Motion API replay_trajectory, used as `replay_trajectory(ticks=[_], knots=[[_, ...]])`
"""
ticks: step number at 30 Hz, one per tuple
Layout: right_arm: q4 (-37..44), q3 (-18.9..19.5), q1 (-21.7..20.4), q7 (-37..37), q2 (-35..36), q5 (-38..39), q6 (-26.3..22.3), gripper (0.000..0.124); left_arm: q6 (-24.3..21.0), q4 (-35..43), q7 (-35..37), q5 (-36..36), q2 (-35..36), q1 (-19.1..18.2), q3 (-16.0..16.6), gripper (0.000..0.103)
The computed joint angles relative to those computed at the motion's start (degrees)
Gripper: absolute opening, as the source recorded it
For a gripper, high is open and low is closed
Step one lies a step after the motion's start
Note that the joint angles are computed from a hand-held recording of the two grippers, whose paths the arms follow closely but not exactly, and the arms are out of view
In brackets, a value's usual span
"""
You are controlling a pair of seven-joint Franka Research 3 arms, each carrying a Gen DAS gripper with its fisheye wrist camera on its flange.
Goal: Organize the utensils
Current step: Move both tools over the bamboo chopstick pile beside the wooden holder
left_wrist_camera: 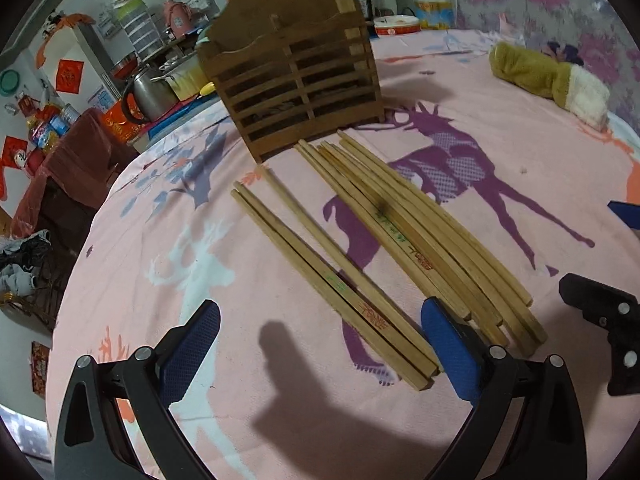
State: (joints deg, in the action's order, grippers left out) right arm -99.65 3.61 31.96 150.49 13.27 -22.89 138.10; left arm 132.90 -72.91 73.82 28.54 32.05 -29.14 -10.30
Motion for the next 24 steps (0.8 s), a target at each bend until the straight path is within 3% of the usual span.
replay_trajectory(ticks=[8,16,24], knots=[[-2.29,-0.07,-0.31,1.79,-1.53,-1.44,3.47,0.097,2.1,-8.59,0.57,-4.97,-6.08,5.15,-1.33,0.098],[-1.74,-0.04,0.47,3.39,-1.65,-6.28,2.86,0.097,5.18,-15.21,1.04,-14.95,-11.06,11.16,-3.27,0.098],[-2.67,0.2,0.06,4.6,-2.29,-6.85,3.68,0.097,5.62,-17.12,1.77,-20.71,-12.53,13.99,-4.29,0.098]])
